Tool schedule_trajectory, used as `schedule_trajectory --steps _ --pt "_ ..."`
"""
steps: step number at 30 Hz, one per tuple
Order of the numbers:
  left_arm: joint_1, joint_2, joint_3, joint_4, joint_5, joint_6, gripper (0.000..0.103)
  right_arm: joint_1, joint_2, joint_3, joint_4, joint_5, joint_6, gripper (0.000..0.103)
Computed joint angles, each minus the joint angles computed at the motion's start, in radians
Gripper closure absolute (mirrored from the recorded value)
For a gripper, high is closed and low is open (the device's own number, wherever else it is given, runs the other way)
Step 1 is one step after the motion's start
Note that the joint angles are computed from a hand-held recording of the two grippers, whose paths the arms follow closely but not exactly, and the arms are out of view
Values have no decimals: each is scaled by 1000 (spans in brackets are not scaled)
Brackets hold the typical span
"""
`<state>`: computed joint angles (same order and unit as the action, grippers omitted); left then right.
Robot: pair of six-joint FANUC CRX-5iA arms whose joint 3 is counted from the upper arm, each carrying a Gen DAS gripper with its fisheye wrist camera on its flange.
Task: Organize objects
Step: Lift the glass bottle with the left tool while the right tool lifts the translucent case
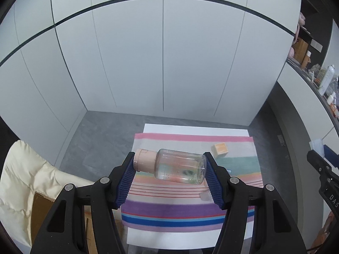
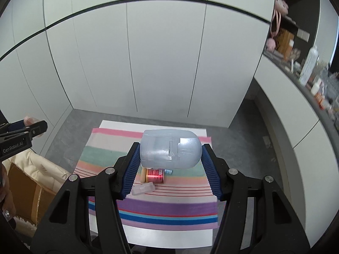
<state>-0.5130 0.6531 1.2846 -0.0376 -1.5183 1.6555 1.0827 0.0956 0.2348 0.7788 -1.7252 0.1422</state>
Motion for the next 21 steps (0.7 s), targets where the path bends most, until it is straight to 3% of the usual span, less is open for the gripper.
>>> schedule_trajectory --steps 12,21 --pt "10 -62 -105 47 23 9 40 45 29 60 25 -47 7 43" --pt "-2 -159 -235 11 64 2 40 71 23 62 34 -74 -12 43"
